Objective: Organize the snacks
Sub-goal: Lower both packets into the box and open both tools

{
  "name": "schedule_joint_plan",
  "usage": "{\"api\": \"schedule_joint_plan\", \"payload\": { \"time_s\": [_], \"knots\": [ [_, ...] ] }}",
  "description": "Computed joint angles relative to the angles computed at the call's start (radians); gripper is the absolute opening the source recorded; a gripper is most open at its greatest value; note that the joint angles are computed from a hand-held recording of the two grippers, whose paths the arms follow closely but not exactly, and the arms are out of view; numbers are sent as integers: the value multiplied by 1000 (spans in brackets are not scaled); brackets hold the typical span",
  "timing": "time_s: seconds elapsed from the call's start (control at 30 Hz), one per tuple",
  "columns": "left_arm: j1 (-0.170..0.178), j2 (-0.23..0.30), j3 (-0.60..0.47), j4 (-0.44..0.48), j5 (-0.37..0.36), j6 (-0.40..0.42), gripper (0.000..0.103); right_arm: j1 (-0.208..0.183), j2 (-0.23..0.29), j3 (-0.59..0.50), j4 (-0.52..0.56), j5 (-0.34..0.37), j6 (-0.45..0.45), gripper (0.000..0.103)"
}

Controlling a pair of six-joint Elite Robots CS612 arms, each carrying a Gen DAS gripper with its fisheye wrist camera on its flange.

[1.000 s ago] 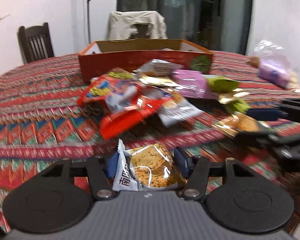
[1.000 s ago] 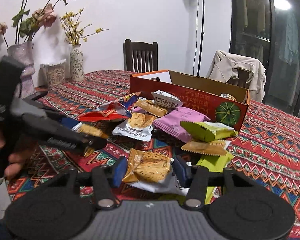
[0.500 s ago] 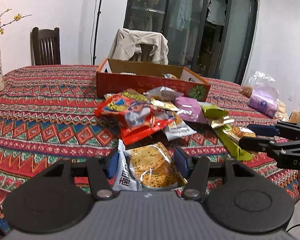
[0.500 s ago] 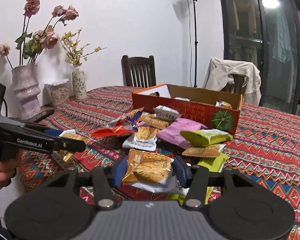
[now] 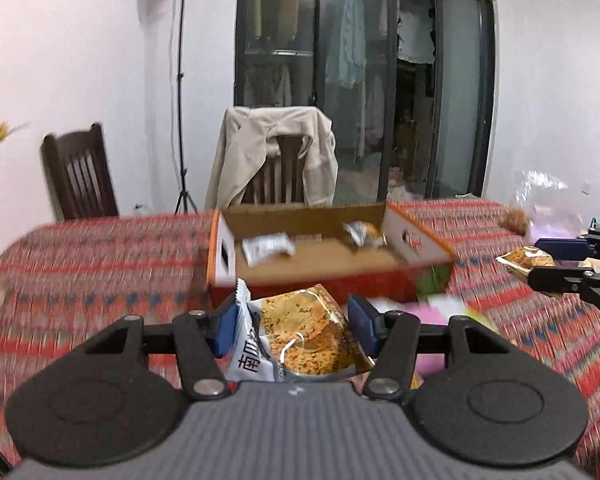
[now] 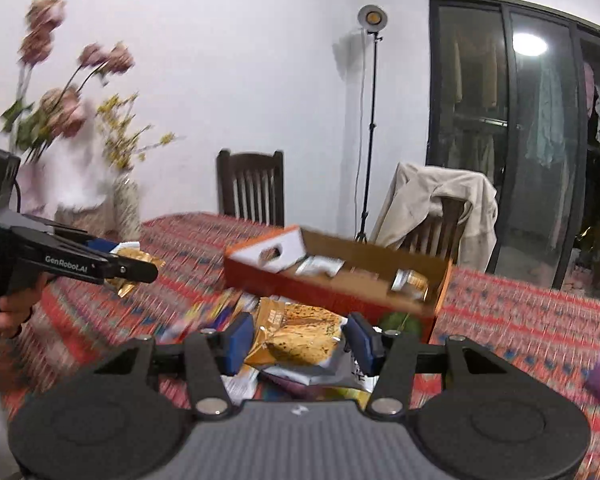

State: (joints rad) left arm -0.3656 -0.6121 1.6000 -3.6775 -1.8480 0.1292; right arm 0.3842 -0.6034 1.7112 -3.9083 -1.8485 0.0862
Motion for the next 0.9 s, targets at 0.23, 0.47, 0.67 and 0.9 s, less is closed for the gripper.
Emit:
{"api": "schedule_joint_plan", "payload": {
  "time_s": [0.23, 0.47, 0.67, 0.9],
  "knots": [
    [-25, 99, -316, 275, 59, -50, 58, -101, 10, -182, 257, 138, 45, 52],
    [-42, 283, -717, 616, 146, -68, 58, -148, 126, -485, 585, 149, 92, 51],
    [-47, 406, -965, 833, 187, -71, 59, -172, 253, -754, 860, 149, 153, 52],
    [-56, 456, -1060, 913, 226, -8, 69, -190, 358, -964, 1100, 165, 198, 55]
  ]
}}
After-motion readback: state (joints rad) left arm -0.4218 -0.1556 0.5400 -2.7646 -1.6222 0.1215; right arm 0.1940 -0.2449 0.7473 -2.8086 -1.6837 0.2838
